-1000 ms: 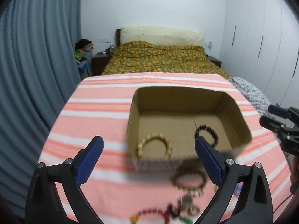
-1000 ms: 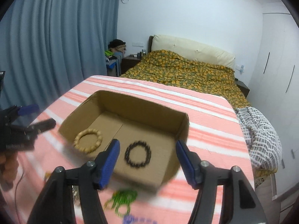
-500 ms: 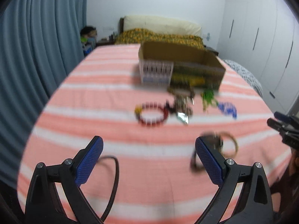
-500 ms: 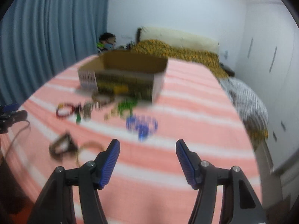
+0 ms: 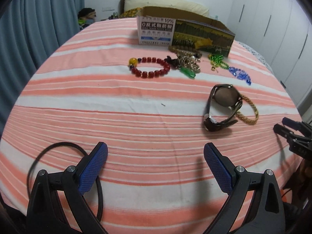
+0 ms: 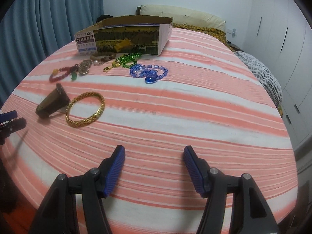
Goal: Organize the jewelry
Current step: 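Withdraw both tools from the box back over the jewelry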
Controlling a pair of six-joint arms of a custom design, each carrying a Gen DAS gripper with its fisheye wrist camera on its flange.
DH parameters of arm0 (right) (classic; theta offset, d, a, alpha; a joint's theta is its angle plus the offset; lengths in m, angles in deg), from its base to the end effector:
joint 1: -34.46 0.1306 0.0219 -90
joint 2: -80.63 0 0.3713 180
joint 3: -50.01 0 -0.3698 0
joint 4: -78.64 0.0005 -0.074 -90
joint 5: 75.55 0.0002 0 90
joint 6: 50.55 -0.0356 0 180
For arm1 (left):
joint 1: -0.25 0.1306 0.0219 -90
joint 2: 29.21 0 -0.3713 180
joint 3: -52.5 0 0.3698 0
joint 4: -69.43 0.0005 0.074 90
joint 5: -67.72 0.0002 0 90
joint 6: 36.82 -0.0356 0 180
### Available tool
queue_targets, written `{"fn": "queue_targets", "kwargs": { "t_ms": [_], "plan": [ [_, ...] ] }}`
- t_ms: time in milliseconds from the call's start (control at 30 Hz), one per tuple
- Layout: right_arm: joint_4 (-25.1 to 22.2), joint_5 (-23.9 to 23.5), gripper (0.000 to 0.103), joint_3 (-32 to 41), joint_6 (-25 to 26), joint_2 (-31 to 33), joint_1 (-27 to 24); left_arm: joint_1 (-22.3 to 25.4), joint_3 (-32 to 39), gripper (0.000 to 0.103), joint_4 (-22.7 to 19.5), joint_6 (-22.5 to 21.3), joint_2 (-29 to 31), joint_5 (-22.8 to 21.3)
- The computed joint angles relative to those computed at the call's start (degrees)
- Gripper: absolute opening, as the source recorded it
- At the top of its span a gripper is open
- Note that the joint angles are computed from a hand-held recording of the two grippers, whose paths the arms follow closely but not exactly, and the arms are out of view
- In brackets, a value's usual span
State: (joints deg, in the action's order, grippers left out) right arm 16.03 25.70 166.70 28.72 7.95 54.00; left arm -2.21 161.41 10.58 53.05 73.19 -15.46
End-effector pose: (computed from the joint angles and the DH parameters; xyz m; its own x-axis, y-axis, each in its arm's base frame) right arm 0.5324 0.1811 0.4579 -0.7824 -0.0839 -0.6171 -0.0736 0.9964 -0.0421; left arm 0.5350 -0.0277 0.4485 -0.7907 0.0362 -0.6112 0.1169 0.9888 -0.0926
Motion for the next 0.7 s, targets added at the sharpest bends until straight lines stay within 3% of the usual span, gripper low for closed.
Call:
{"fn": "queue_targets", "kwargs": {
  "t_ms": [200, 433, 700],
  "plan": [
    [0.8, -1.33, 0.079, -0.91, -0.47, -0.51, -0.32, -0.81, -1.09, 0.1, 1.5, -1.72, -0.27, -2.89],
    [1.9, -1.82, 0.082, -1.66, 0.1, -0.87, -0.47, -1.32, -2.28, 0.103, 2.93, -2.38, -0.68, -4.32],
    [0.27, -1.28, 0.082, -0.12, -0.77, 0.06, -0.34, -1.51, -0.67, 0.103, 1.02, -1.86, 0.31, -4.79]
  ]
}}
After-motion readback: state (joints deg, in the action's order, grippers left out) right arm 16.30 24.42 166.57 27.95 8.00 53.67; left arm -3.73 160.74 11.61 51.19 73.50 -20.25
